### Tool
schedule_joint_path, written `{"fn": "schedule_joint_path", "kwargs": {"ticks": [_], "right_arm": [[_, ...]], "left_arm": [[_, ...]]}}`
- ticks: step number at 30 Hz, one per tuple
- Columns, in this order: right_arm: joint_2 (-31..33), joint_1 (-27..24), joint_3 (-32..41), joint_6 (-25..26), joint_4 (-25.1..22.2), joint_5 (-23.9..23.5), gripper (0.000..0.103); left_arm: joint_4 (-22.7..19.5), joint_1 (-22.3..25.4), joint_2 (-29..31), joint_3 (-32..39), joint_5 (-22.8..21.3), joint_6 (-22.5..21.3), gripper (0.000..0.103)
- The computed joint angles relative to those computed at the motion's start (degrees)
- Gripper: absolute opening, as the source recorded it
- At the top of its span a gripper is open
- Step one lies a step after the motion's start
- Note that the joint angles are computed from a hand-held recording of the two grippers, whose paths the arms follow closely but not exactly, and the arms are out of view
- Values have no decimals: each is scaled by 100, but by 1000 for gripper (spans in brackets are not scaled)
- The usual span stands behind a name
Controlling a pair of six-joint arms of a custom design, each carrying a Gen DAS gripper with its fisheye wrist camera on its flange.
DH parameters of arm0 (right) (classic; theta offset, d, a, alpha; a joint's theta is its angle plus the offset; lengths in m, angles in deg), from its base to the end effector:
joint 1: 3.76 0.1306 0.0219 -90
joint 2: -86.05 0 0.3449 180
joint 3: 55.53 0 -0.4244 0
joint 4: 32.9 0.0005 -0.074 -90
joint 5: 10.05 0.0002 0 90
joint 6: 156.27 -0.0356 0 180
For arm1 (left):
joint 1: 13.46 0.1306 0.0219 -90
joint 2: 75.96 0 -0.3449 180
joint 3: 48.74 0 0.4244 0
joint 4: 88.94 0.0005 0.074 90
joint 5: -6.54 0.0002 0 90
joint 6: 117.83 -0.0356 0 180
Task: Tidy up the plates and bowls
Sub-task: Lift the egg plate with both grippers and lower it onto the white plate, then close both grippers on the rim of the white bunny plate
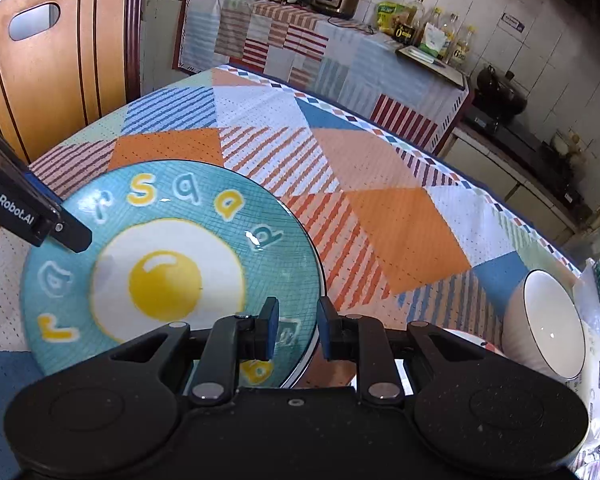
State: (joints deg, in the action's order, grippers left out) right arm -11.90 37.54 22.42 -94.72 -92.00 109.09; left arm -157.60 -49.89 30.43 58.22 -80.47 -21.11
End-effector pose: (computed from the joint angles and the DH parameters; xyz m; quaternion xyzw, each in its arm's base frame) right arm 0.3459 0.2801 0.3479 -0.0474 0.9421 -0.0725 0.3239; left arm 0.4687 -0.3489 0.3640 0.2564 0.9474 -0.0937 0.1672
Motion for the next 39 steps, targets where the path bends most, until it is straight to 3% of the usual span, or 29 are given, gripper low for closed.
{"fn": "schedule_joint_path", "kwargs": {"ticks": [9,13,20,24,30,35,39], "right_arm": [[-958,177,-263,-1102,-55,-180,24],[-1441,337,-298,-1408,-270,-187,27],[-2006,770,-294,-1692,-877,134,41],[-2351,1014,-415,-2035,-1202,504,60],[-2911,1162,-676,-2388,-1639,892,71],[-3349,926,-974,-2198,-1748,788,73],[-3719,244,-1300,-1630,-1611,241,74]], "left_arm": [[-191,-237,-576,-161,16,-240,32],[-382,-384,-794,-113,30,-347,40],[-646,-695,-1020,40,-99,-563,53],[-727,-880,-1022,176,-180,-633,60],[-751,-1227,-848,476,-307,-727,72],[-756,-1456,-521,754,-230,-630,81],[-693,-1613,-273,871,-200,-539,86]]}}
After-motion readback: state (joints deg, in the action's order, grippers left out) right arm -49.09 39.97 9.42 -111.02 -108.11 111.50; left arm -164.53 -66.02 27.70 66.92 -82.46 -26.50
